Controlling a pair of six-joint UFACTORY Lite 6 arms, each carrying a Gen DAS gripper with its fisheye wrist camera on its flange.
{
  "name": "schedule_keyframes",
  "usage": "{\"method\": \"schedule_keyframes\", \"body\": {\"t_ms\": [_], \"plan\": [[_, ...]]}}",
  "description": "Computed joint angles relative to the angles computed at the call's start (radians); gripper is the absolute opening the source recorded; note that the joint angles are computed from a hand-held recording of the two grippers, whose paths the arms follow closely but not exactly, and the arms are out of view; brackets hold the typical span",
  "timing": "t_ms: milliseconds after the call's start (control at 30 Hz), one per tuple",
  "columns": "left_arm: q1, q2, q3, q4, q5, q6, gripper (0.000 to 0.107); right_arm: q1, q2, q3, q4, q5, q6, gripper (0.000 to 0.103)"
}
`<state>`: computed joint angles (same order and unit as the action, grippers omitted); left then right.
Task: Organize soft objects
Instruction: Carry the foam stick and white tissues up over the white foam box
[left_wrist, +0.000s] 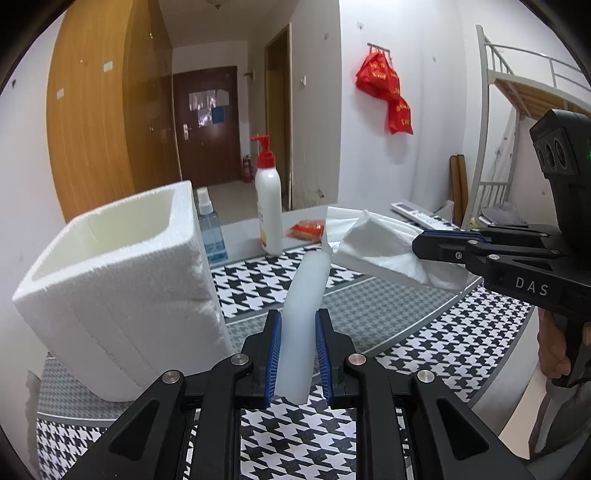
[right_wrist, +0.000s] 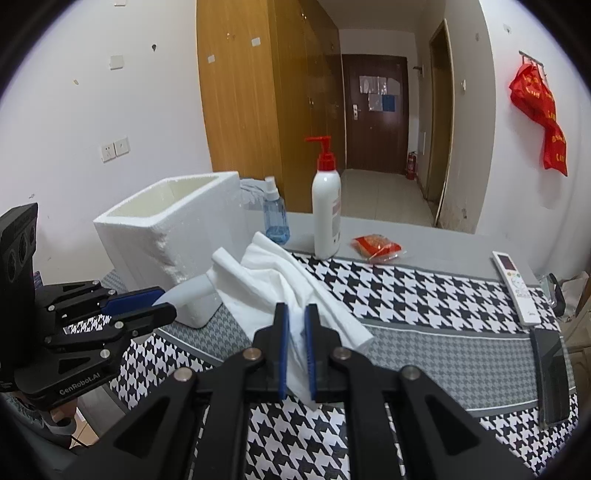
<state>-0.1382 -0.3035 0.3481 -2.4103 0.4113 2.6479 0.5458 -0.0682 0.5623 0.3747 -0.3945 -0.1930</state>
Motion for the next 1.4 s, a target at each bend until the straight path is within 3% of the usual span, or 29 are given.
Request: {"method": "schedule_keyframes", "body": {"t_ms": [733,1033,1233,1400], "plan": [[-0.043,-0.181,0.006,-0.075,-0.079,0.033,0.02,0.048,-0.176,-0.035,0.208,-0.005,-0.201,0.012],[-0.03,-0.219,0.03,-0.069,-0.093,0.026,0.02,0.073,-0.189,-0.012,0.268,-0.019,-0.269,0.012],[-0.032,-0.237,0.042,-0.205,-0.113,0.138,0.02,0.088,-0.174,0.019,0.294,-0.026,-0.306,0.012],[0.004,-0.246,0.055,-0.178,-0.119,0.113,0.02,0.093,-0.153,0.048,0.285,-0.023,-0.305,0.012]]}}
